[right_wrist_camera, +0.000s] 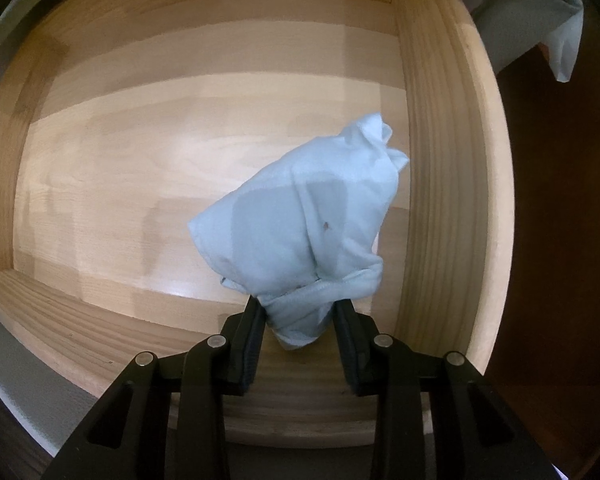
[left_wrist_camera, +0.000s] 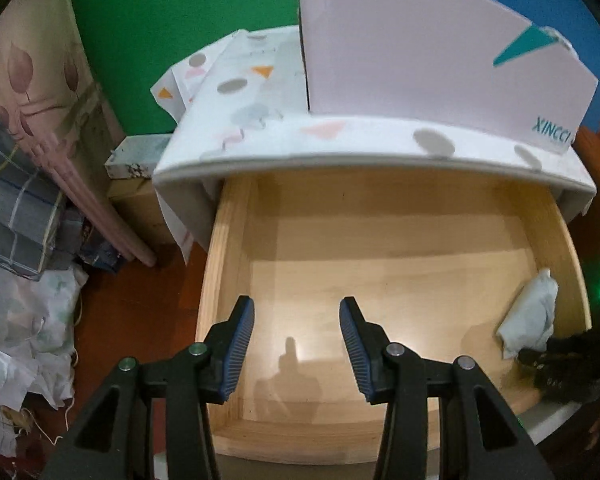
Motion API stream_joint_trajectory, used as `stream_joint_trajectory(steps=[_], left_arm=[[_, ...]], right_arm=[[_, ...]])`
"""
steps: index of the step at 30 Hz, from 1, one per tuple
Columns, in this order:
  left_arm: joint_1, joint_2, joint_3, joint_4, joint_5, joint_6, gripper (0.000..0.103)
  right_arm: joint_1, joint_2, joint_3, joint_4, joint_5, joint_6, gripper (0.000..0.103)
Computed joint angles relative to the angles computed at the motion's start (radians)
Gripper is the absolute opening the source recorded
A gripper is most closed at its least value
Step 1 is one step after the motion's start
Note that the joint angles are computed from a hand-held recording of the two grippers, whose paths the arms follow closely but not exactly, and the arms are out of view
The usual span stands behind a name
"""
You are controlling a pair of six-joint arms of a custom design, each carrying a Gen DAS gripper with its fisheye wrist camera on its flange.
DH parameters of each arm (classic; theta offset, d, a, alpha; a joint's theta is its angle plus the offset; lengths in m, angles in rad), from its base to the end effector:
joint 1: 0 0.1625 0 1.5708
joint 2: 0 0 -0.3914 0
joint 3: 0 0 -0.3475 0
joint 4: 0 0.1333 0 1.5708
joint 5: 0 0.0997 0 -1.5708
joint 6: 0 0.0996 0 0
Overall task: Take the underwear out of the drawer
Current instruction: 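Move the open left tool back down over the drawer, then carry the light blue garment with the right tool up over the box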
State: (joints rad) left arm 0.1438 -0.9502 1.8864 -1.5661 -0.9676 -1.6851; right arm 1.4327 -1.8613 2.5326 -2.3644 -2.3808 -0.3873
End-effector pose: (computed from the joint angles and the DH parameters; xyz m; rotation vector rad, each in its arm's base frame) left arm -0.3945 -0.2489 0.0722 0.0597 2.1427 -0.6427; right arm 0.0238 -0.2732 0.2654 0.2286 -2.3164 -0.1215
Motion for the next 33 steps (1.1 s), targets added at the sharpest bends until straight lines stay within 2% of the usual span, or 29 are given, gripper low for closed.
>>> stream_joint_trajectory(steps=[3,10,14,21,24,26,28,31,33], left_arm=[[-0.008,0.014,0.007,0.028,0.003,-0.004,0.045],[-0.014,0.011,0.058,-0.02,-0.002,0.014,0.045],[-0.022,0.026,0.057,-0.009,0.015,0.012,0.045],[-0.024,0.025,0.075,-0.046,0.025,0.016,0.045],[-0.02,0.029,0.07,-0.045,0.023,0.016,0.045],[-0.022,0.033,0.063,-0.037,0.027,0.018,0.045],[-0.024,0.038,0.055,-0.021,0.033,0.013,0.045],[-0.025,0.029,0.06,-0.028,0.032,0.007,0.045],[-0.024,0.023,0.061,-0.024,0.029,0.001,0.045]], right_arm=[[-0.014,-0.026,0.009,-0.011,0.018,-0.027,0.03],[-0.008,-0.051,0.028,-0.033,0.028,-0.045,0.029],[-0.009,-0.109,0.038,-0.022,0.041,-0.076,0.029],[0.021,-0.152,0.001,0.045,0.06,-0.054,0.028],[0.037,-0.206,-0.009,0.101,0.067,-0.05,0.027],[0.06,-0.23,-0.023,0.143,0.073,-0.032,0.02],[0.088,-0.259,-0.044,0.202,0.077,-0.009,0.019],[0.12,-0.278,-0.071,0.288,0.064,0.039,0.018],[0.125,-0.246,-0.085,0.28,0.065,0.049,0.017]])
